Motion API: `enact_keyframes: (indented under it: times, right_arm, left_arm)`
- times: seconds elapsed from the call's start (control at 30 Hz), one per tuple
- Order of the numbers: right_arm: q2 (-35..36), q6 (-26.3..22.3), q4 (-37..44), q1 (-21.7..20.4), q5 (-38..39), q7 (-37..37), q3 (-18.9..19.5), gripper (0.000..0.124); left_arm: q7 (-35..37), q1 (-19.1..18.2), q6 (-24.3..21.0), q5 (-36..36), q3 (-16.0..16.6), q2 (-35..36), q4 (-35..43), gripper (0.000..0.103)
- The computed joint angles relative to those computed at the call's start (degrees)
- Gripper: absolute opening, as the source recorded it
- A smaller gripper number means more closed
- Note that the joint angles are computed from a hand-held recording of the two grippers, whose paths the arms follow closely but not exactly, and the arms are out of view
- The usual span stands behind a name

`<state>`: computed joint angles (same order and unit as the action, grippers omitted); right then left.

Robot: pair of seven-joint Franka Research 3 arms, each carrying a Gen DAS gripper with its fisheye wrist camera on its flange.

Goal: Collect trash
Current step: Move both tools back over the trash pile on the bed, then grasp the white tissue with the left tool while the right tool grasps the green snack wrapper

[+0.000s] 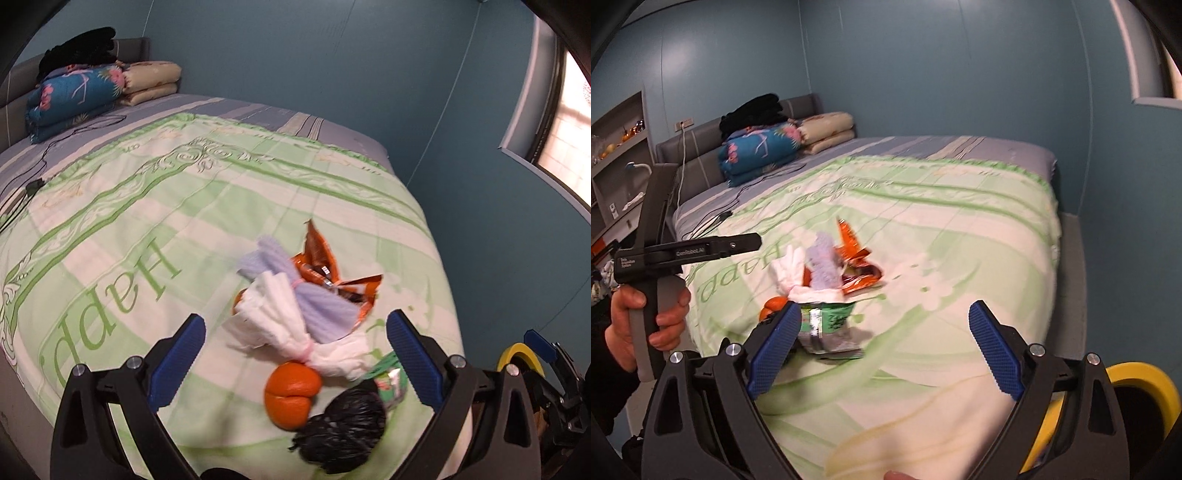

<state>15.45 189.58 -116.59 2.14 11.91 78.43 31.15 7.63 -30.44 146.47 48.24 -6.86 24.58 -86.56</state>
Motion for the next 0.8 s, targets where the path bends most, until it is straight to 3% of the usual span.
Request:
enact_keyframes:
  times: [0.33, 0.7, 0.8]
  right_arm:
    - [7.49, -5.53, 8.25, 5.80, 3.34, -4.75, -2.30, 0.087]
    - [10.88, -11.71, 14.22, 15.31, 8.43, -7.99, -10.91, 0.081]
    - [11.99, -14.08, 16.29, 15.95, 11.05, -8.89, -11.54, 0.081]
  left_arm:
    - [0.87, 2.86, 4.78, -4.51, 0.18, 1.88, -2.77, 0.095]
    - [3.17, 2.68, 7.75, -8.26, 1.35, 6.26, 1.42, 0.095]
    - [3.82, 2.54, 7.86, -9.44, 1.65, 7.30, 2.46, 0.093]
